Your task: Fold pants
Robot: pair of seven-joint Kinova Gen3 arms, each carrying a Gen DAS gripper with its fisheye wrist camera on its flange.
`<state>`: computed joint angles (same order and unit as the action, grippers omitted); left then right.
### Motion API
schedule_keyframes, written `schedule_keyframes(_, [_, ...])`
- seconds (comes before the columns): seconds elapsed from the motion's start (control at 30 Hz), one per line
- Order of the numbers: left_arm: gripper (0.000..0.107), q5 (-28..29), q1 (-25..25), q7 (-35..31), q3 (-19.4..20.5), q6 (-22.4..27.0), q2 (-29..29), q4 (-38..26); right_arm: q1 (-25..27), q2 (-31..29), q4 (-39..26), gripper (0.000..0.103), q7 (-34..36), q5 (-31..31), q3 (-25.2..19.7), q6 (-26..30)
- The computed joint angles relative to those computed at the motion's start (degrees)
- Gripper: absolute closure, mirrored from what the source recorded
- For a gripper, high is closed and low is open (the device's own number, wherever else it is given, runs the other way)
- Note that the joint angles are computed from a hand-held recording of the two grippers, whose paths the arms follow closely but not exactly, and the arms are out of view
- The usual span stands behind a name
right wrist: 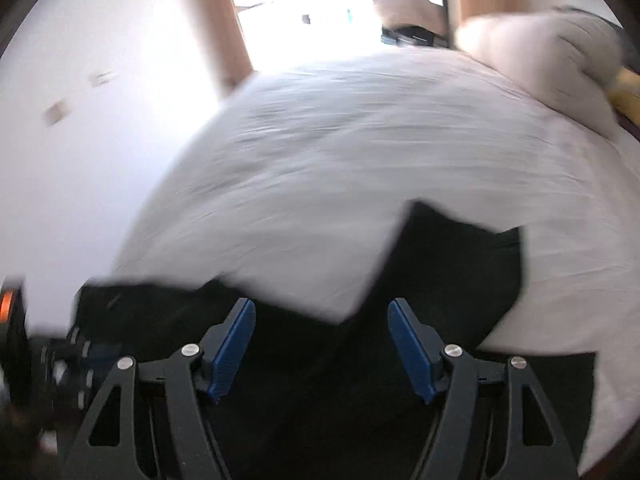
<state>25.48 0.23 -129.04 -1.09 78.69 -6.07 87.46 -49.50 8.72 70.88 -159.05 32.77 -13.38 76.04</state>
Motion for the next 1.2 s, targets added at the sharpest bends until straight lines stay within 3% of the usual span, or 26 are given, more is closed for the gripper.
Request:
schedule_keyframes(0.17, [0.094,-5.7,3.4,5.9,4.7,-3.0,5.9,0.8,7.8,4.9,-7.1,0.031,8.6,-7.2,4.3,4.8])
schedule_keyframes(0.23, [0.094,-4.9,3.6,5.9,4.7,-4.8,6.2,2.2,8.8,8.4,-10.8,0.031,11.4,-8.5,5.6,7.6])
schedule_keyframes(0.4, [0.094,1.2,1.2,4.3,3.1,-3.7,8.3,2.6,10.4,15.1,-16.9,0.031,15.6,-11.7,9.0,10.9])
schedule_keyframes(0.67, [0.094,-0.9,1.9,3.9,4.0,-7.0,5.6,5.6,11.3,25.6,-30.4,0.031,19.3,-16.0,13.0,21.7])
schedule_keyframes(0.77, [0.094,-0.9,2.3,3.9,3.8,-7.6,4.8,6.4,12.2,25.7,-29.1,0.031,17.5,-17.2,13.9,21.5])
schedule_keyframes(0.9, [0.094,-0.5,2.4,3.5,3.4,-7.8,4.4,7.0,14.6,22.2,-22.4,0.031,15.8,-19.8,12.9,16.0])
schedule_keyframes(1.0, [0.094,-0.2,2.1,2.7,2.9,-7.5,4.1,7.3,15.7,20.2,-19.5,0.046,16.2,-20.4,12.3,13.7])
schedule_keyframes(1.07, [0.094,-0.2,2.0,2.4,2.8,-7.6,3.9,7.5,16.7,18.8,-17.7,0.071,16.1,-21.1,12.0,12.5])
schedule_keyframes(1.2, [0.094,-0.9,2.1,2.2,2.9,-8.0,3.3,7.8,18.7,15.5,-13.5,0.092,16.4,-22.5,11.2,9.3])
